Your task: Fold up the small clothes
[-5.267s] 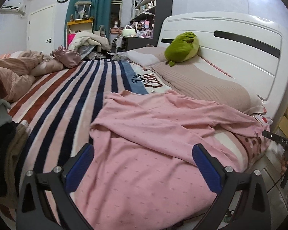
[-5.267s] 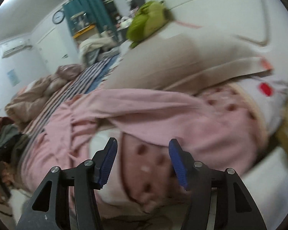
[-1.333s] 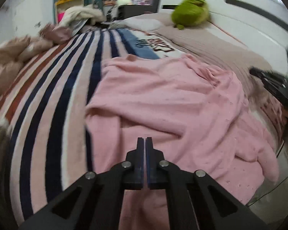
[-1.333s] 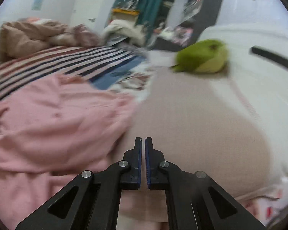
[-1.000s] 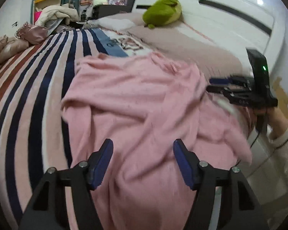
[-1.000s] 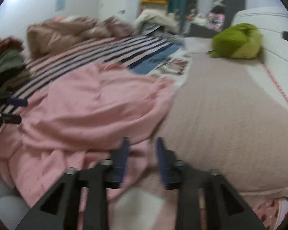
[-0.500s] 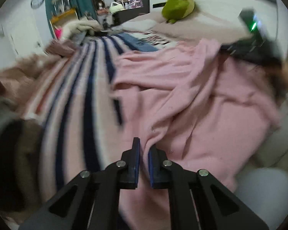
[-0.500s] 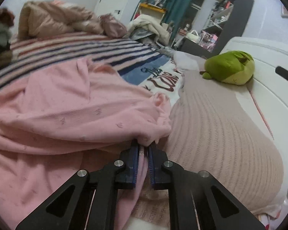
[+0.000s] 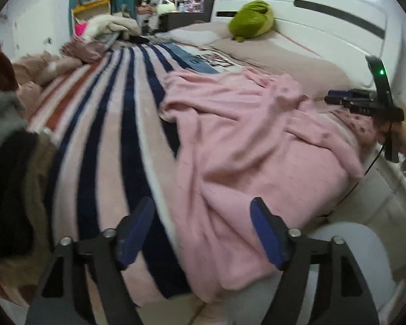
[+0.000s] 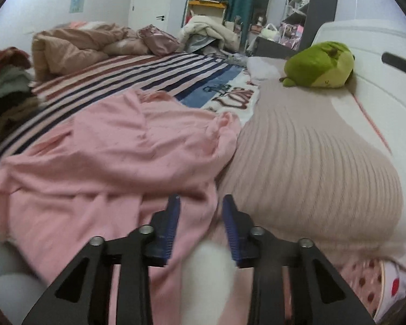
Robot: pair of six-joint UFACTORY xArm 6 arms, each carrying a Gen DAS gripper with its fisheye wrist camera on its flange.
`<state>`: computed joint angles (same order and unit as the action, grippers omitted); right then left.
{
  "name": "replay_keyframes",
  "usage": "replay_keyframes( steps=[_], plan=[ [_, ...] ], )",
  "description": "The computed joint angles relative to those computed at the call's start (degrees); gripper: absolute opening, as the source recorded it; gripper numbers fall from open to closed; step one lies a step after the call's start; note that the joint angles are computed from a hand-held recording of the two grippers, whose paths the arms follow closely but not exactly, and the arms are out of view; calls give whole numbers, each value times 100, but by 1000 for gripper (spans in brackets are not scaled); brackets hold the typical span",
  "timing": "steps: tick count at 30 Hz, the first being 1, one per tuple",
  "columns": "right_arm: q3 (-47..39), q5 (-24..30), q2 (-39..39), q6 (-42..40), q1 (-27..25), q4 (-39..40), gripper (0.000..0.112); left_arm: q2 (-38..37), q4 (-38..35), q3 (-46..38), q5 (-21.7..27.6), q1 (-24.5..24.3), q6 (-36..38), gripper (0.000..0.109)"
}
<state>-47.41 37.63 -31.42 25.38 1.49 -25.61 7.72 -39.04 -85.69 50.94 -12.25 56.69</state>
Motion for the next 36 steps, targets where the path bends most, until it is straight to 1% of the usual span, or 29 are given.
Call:
replay_keyframes(
  steps=[1,3,5,8,10,12,14,15,17,19,21,22,23,24,25,26,27,28,30,31,32,33,34,35,36],
  plan=[
    [231,16,-297,-253,5,483,43,-52,-2,105,77,34,-24,77],
    [622,48,-773,-651,-22,1406,58,-109,55,270,154,53,-172,77],
    [1019,139,-1237,-1045,-73,2360,64,-145,-6,417,289,145,-253,77],
    [1698,183,-1915,-1548,-168,3656,66,-183,-139,605,395,207,-404,77],
    [2027,183,-2179,-1833,-192,4321,66,-201,-351,711,418,218,-439,77],
    [2348,43,-2410,-2037,-190,4894,67,-133,-548,671,502,251,-489,77],
    [2634,-263,-2591,-1959,-164,5148,67,-70,-740,621,563,284,-644,76],
    [2726,-397,-2659,-1846,-121,5139,67,-70,-815,622,592,306,-671,76],
    [2766,-476,-2713,-1333,14,4686,66,-33,-909,549,689,311,-755,76],
    [2698,-299,-2708,-686,140,4008,66,-8,-1125,485,992,431,-708,74],
    [2710,-49,-2798,-431,180,3788,66,32,-1257,416,1248,519,-666,74],
    [2745,47,-2824,-403,191,3837,66,97,-1304,327,1563,602,-623,74],
    [2779,125,-2834,-476,151,3974,66,199,-1296,196,1883,652,-622,79],
    [2836,195,-2813,-599,111,4196,66,294,-1313,97,2165,685,-601,81],
    [2856,190,-2739,-719,76,4372,66,312,-1330,98,2207,666,-590,83],
    [2892,97,-2625,-914,75,4640,68,285,-1293,150,2115,617,-604,83],
    [2895,-23,-2485,-1179,76,4950,68,225,-1215,227,1917,520,-655,84],
    [2905,-212,-2327,-1469,140,5311,68,179,-1211,270,1808,472,-687,85],
    [2851,-585,-2017,-1709,353,5577,65,128,-1201,315,1596,385,-856,84],
    [2785,-776,-1846,-1752,479,5603,63,94,-1125,341,1434,309,-1011,80],
    [2715,-877,-1727,-1736,562,5588,58,49,-1032,373,1252,225,-1115,64],
    [2599,-903,-1594,-1595,633,5412,57,34,-978,384,1175,194,-1149,53],
    [2520,-842,-1516,-1399,671,5137,55,36,-936,372,1122,141,-1220,33],
    [2458,-779,-1463,-1248,705,4900,46,80,-979,334,1170,139,-1241,21],
    [2436,-695,-1476,-1063,717,4626,30,163,-1067,249,1293,159,-1270,18]
  ],
)
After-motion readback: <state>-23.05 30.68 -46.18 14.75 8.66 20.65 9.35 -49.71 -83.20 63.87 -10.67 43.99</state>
